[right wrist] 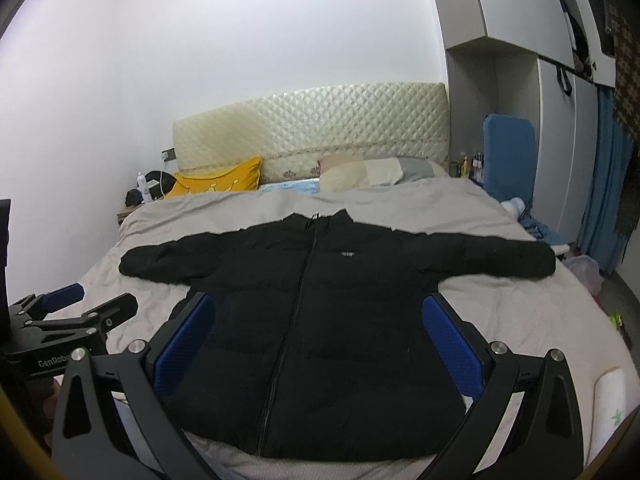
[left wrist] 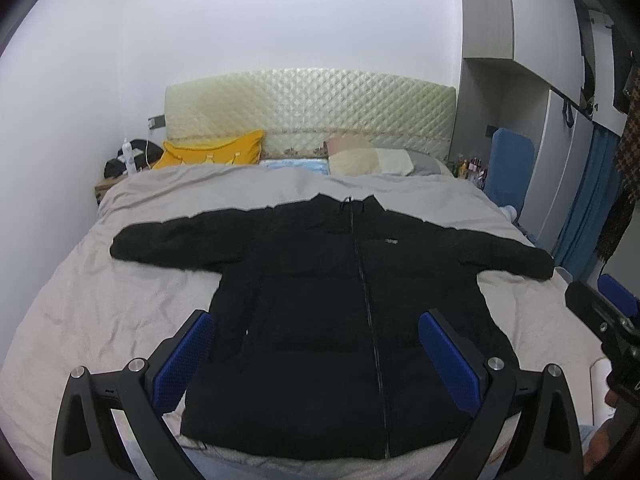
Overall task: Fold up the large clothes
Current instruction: 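Move the right gripper to the jacket sleeve nearest it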
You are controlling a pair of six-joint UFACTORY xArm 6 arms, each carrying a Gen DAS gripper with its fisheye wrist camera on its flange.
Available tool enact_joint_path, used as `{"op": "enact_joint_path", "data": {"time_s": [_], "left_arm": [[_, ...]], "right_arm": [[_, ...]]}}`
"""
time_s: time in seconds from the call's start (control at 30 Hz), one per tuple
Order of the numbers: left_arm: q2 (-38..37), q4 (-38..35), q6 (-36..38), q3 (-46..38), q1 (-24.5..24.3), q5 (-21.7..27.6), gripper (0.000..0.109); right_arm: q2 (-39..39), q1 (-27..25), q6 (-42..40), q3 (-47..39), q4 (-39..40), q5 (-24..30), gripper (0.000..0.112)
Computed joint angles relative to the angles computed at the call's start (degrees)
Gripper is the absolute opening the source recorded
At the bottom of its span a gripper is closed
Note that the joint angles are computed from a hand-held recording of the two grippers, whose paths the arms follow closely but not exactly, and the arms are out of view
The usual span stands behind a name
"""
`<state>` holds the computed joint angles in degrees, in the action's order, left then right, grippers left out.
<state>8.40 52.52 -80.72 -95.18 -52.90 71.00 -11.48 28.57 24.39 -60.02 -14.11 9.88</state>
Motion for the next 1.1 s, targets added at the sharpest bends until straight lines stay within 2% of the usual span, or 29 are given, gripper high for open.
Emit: {"op": "enact_joint_path", "data": {"time_s": [0.2, 0.33, 0.47, 0.63, 0.8, 1.1], "left_arm": [[1.31, -0.86, 4.76, -4.04, 2.01, -1.61, 0.103], [3.02, -0.35, 7.68, -7.98, 2.95, -0.85, 0.103], [4.49, -1.03, 10.25, -11.18, 4.81, -2.45, 0.103], [9.65, -1.58, 15.45, -19.02, 7.41, -2.27, 0.103], [13.52, -3.55, 17.86, -22.68, 11.06, -5.87, 0.103], [21.2, -8.89, 20.35, -24.34, 16.08, -15.92, 0.103]], "right_arm": [[1.31, -0.88, 1.27, -4.84, -3.62, 2.04, 0.103], [3.42, -1.51, 2.16, -9.26, -6.85, 4.33, 0.103], [6.55, -2.74, 1.67, -14.31, -8.16, 4.99, 0.103], [11.78, -4.84, 3.25, -20.9, -10.65, 6.68, 0.103], [17.54, -6.95, -0.2, -25.59, -6.49, 5.06, 0.103], [30.73, -10.66, -0.64, -34.3, -8.05, -0.18, 0.103]]}}
